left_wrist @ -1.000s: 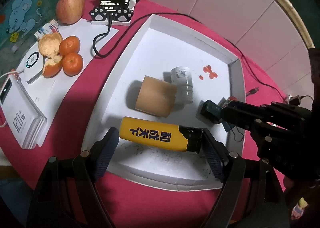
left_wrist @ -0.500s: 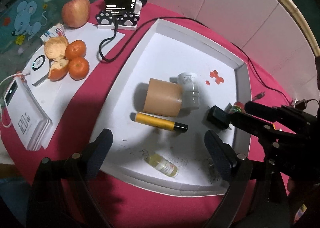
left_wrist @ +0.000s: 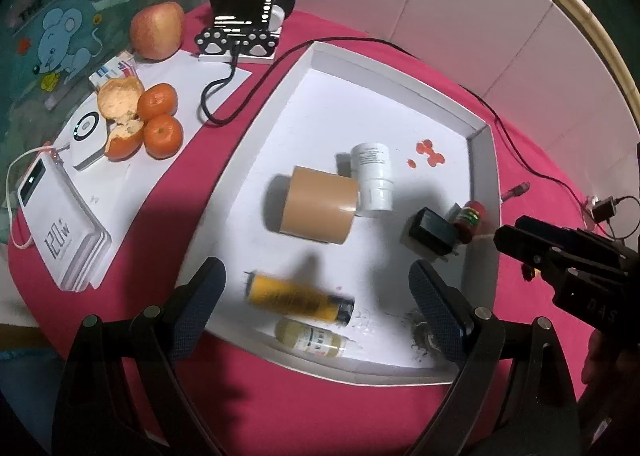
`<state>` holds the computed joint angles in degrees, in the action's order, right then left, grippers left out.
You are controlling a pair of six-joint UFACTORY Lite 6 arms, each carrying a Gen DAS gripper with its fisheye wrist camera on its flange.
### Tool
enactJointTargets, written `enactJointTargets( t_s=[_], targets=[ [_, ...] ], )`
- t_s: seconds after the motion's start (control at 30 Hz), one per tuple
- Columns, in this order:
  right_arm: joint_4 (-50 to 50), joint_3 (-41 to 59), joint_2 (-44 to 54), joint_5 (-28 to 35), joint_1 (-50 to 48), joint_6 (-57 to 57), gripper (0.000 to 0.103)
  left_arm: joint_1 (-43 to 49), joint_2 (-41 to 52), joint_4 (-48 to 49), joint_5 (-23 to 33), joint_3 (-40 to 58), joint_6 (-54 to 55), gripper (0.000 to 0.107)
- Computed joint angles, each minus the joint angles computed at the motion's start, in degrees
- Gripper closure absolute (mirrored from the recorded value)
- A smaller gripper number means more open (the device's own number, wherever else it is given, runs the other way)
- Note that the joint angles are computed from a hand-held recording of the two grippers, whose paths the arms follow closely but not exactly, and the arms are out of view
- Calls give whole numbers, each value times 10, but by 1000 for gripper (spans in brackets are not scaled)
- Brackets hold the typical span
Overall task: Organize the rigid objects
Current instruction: 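Withdraw both open tools from the tray toward the remaining items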
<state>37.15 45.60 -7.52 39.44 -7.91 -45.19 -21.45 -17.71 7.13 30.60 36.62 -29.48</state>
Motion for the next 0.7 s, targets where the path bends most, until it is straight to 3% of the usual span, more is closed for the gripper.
enactJointTargets(
  t_s=[0.37, 0.7],
  targets=[
    [-15, -35, -27, 27, -123, -31, 61, -83, 28, 43, 0, 19, -81, 13],
    [-17, -25, 8, 52, -279, -90, 60, -157, 99, 67, 4, 82, -140, 13]
  ],
)
